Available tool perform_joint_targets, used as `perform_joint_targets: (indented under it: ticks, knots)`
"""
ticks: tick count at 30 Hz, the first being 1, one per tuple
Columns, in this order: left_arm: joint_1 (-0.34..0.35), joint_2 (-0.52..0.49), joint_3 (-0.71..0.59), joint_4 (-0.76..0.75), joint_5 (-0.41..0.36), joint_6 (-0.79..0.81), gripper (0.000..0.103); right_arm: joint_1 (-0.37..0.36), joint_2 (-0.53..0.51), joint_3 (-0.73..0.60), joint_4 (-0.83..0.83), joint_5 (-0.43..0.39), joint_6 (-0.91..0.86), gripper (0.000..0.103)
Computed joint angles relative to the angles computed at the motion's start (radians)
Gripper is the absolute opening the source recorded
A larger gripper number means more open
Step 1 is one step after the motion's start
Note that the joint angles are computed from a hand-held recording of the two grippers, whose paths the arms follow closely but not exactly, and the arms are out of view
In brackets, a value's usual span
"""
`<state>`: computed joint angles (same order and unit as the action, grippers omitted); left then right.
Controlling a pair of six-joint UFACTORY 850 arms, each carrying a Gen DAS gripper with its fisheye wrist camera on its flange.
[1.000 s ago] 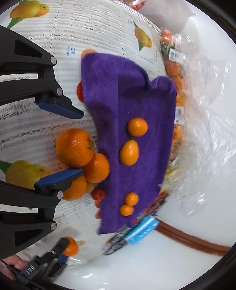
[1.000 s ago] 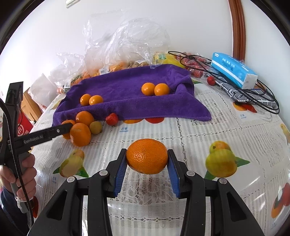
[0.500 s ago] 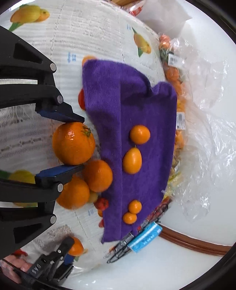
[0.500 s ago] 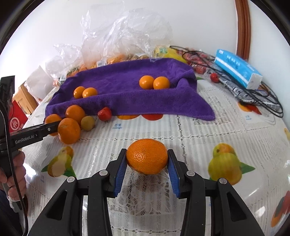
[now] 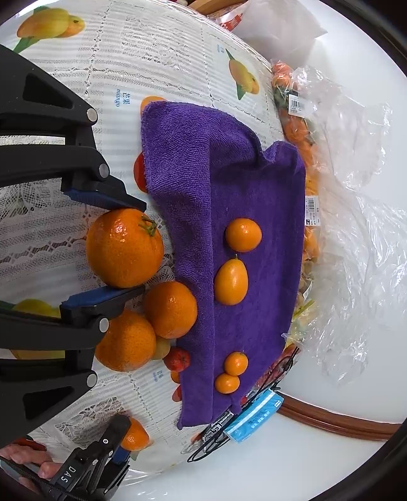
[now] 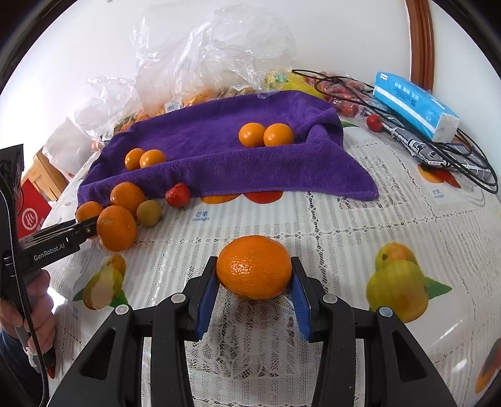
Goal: Organize fruits
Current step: 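Carry both held large oranges over the purple towel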
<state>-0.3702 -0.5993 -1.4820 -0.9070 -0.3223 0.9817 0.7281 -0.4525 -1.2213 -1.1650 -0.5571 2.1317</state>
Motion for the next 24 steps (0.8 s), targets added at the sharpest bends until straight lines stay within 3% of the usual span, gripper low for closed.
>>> perform_joint_targets:
  ticks: [8, 15, 24]
  knots:
    - [0.004, 0.002, 0.005, -0.042, -0.007, 0.030, 0.042, 0.007, -0.015, -0.025, 0.042, -0.034, -0.056, 0.043]
    - [0.007, 0.026, 0.033, -0.132, -0.020, 0.136, 0.042, 0.004, 0.004, 0.003, -0.001, -0.020, 0.019, 0.043]
    - [-0.002, 0.039, 0.050, -0.109, 0.034, 0.113, 0.042, 0.007, 0.018, 0.021, -0.045, -0.032, 0.090, 0.043]
